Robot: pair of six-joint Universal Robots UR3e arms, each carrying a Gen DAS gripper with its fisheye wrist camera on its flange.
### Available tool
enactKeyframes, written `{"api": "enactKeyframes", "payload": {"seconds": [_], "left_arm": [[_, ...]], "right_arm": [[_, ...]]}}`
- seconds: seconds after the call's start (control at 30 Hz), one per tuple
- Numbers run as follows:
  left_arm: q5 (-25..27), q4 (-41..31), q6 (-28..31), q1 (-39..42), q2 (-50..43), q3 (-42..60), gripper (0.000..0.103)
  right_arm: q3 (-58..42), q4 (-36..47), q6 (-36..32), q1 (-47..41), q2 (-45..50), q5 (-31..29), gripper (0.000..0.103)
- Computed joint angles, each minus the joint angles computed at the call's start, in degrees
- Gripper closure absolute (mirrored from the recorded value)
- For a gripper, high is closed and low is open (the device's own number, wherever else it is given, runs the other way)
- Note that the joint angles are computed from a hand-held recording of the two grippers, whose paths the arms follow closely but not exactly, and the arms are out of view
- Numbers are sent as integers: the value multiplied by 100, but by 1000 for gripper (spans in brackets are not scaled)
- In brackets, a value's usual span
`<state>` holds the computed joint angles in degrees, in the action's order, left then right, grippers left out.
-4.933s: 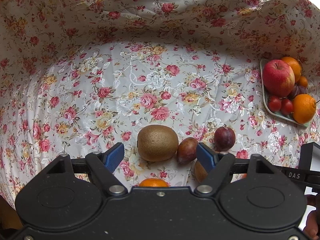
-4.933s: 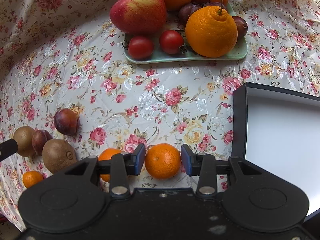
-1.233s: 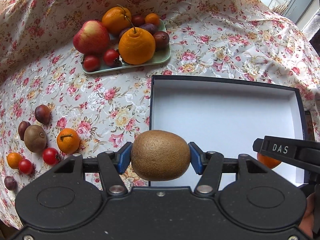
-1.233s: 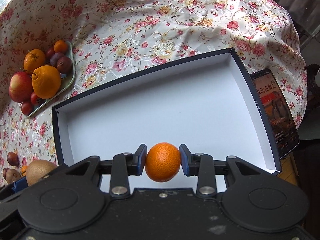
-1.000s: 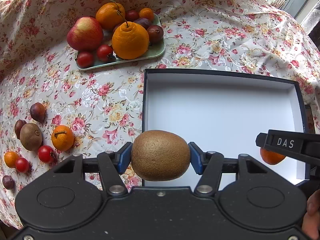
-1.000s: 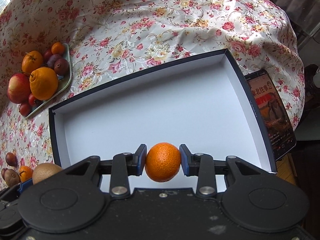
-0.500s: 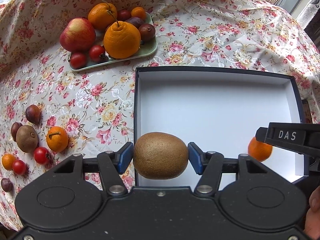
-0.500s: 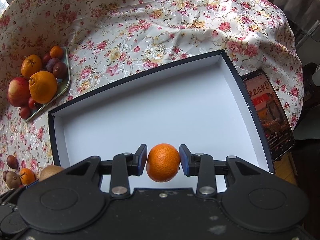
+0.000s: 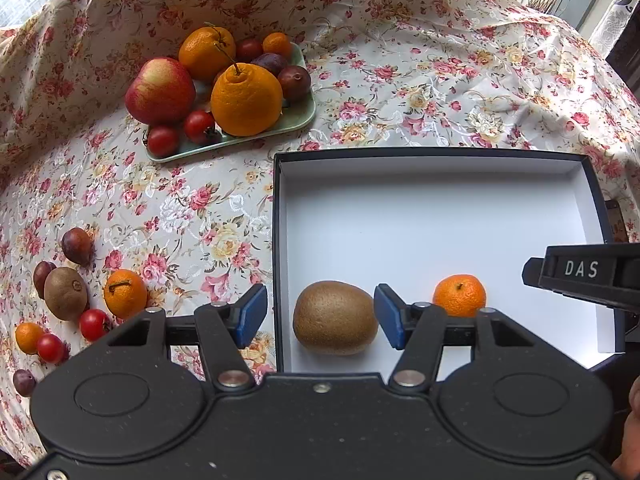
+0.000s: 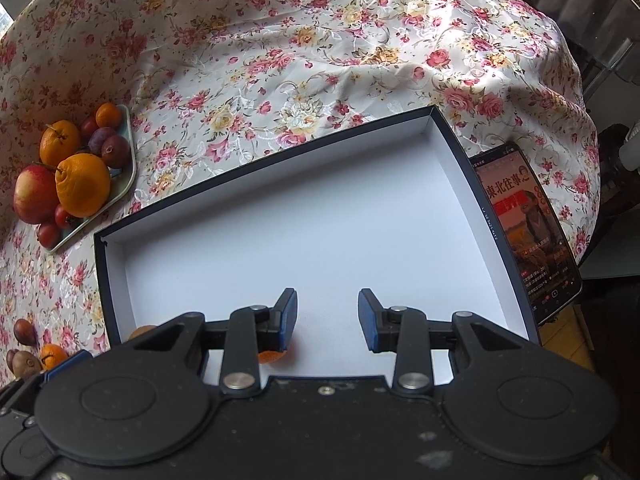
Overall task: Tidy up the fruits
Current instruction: 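Open the right tool to drop the mandarin while the left tool releases the kiwi, then withdraw both open tools from the box back toward the loose fruits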
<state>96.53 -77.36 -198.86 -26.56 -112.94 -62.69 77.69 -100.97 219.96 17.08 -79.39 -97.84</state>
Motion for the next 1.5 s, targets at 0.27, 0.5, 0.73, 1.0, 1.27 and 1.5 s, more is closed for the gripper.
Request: {"api": "enactKeyframes", "payload": {"seconds": [0.27, 0.5, 0.73, 1.0, 1.27, 1.5], "left_arm": [[-38, -105, -103, 96, -1, 6, 41], [-21, -135, -109, 95, -6, 32, 41], [-17, -107, -95, 167, 115, -93, 41], [2, -27, -23, 404, 400, -409, 40], [-49, 84, 139, 872, 866, -899, 40], [-106, 167, 342, 1417, 1336, -1366, 40]], "right_arm": [[-36, 50, -15, 25, 34, 14, 66], [-73, 89, -33, 31, 61, 34, 66], [-222, 146, -35, 87, 160, 42, 66], [-708, 278, -2, 265, 463, 57, 66], [-1748, 574, 112, 654, 1157, 3, 66], [-3000, 1008, 116, 1030, 1984, -45, 66]]}}
